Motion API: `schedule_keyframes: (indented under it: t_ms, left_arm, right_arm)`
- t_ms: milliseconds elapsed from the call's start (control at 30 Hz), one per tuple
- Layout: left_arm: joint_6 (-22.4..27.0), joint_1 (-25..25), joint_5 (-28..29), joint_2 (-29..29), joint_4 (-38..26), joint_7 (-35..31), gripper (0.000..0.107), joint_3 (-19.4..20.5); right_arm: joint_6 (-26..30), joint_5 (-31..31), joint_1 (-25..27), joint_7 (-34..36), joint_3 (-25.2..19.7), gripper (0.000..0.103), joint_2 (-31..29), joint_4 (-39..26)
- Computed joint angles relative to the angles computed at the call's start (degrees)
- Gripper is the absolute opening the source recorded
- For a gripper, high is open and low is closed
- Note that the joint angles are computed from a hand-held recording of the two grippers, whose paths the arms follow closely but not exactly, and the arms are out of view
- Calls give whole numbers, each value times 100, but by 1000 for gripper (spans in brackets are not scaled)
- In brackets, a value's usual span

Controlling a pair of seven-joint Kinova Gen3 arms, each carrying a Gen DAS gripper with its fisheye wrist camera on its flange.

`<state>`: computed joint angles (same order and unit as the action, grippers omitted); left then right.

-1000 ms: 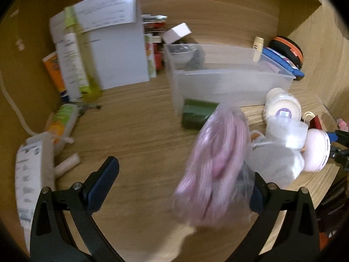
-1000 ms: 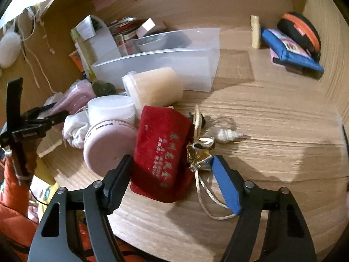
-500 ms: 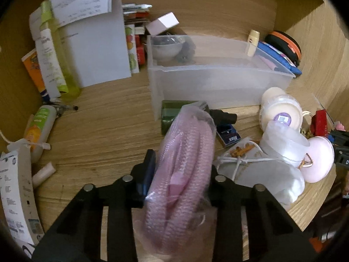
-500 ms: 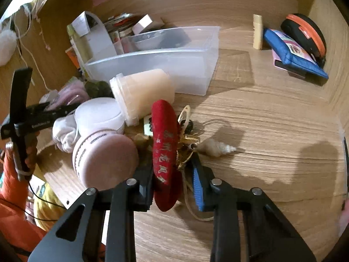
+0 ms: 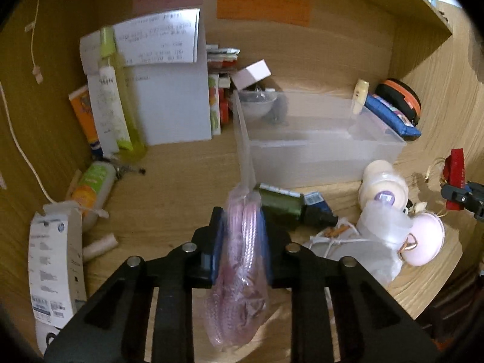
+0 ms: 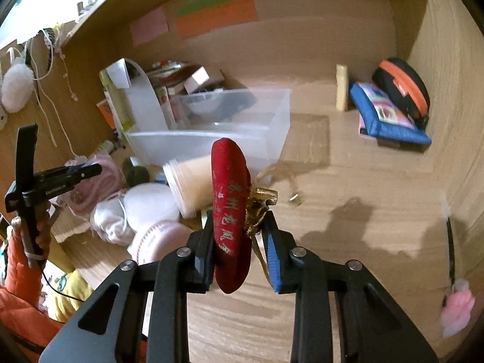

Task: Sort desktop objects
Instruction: 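Lift both held items and carry them over the clear plastic box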

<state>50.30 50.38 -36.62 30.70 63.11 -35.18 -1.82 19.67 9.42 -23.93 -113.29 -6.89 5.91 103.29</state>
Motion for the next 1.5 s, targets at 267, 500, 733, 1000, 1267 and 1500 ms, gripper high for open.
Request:
schedule_keyframes:
  t_ms: [267,500,733,1000,1267,1500]
  left_arm:
    - [226,-247,655,314,-427,-749,22,188]
    - [166,-97,607,230,-395,-407,18,-44]
    - [-181,61,184,-86,-74,225,18,-149]
    - [-406,147,-339,-140,-228,591,18,-205]
    - [-536,97,-412,1,-699,445,18,-233]
    - [-642,1,-179,256,-1270,94,18,-257]
  right_arm:
    - [-40,-609,162,717,-151,25,138,-89]
    - [-196,-654,138,729,-98,25,8,-16]
    - [-230,65,-93,258,52,25,-28,-247]
    - [-335,6,-6,585,-11,25,159,-713]
    - [-374,-556,208,1222,-103,25,397,-1157]
    - [-314,-572,70,1266,82,25,681,-1627]
